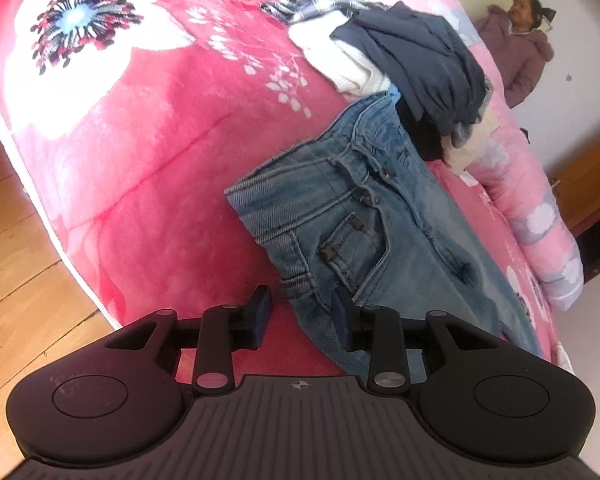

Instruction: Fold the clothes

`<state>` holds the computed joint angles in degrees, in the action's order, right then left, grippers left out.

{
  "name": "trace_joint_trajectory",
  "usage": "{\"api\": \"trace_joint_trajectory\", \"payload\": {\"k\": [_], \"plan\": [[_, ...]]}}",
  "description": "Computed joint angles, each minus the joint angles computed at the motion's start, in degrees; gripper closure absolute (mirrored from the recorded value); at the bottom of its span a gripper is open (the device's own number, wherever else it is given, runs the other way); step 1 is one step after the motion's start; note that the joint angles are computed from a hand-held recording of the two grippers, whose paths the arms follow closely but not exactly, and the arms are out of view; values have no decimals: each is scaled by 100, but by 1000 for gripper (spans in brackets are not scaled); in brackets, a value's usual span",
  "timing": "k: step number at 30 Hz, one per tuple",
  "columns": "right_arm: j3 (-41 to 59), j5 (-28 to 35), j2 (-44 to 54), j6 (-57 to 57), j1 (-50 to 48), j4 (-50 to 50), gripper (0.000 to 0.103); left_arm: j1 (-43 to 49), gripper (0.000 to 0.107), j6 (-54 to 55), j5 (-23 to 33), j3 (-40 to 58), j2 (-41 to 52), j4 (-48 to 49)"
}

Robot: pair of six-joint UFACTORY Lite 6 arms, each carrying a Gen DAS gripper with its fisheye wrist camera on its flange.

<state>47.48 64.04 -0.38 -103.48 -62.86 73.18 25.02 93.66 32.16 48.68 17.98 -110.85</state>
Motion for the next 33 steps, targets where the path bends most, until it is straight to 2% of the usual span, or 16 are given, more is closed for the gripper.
{"api": "trace_joint_trajectory", "payload": {"k": [1,3,6,10,14,17,18,19,21,22,24,26,29,30,31,33], "plan": [[247,-1,35,89,351,-9,57,-33,74,66,-50,27,18,2],[833,-346,377,397,1466,-23,36,-62,74,118,-114,65,17,76],[1995,-1170,1386,884,3188,-180,34,-37,73,-38,-120,125,24,314],[3965,-2186,3308,1818,4822,-653,36,5,74,115,-56,201,112,454],[5838,-2390,4873,3004,5397,-1400,40,77,75,147,36,366,246,789],[6871,-2025,5678,3589,5411,-1839,48,197,76,-49,204,538,389,1158],[7277,-1732,5957,3826,5385,-2014,61,238,76,-103,265,595,439,1271],[7602,-1455,6185,3998,5361,-2117,83,280,76,-146,330,641,485,1365],[7568,-1425,6207,4024,5367,-2139,94,370,77,-186,460,691,560,1472],[7209,-1667,5995,3799,5377,-1952,98,415,77,-190,520,707,593,1506],[6578,-2115,5614,3395,5390,-1502,99,505,78,-190,630,729,655,1554],[6674,-2187,5742,3609,5367,-1473,99,599,78,-250,736,755,716,1621],[6641,-2426,5818,3938,5403,-1506,94,751,78,-443,877,782,711,1842],[6566,-2507,5786,4017,5411,-1469,88,803,77,-421,875,723,630,1877],[6264,-2670,5551,3926,5423,-1301,83,868,76,-355,859,640,520,1903],[5527,-3086,4949,3515,5482,-812,82,1013,76,-171,762,428,233,1879]]}}
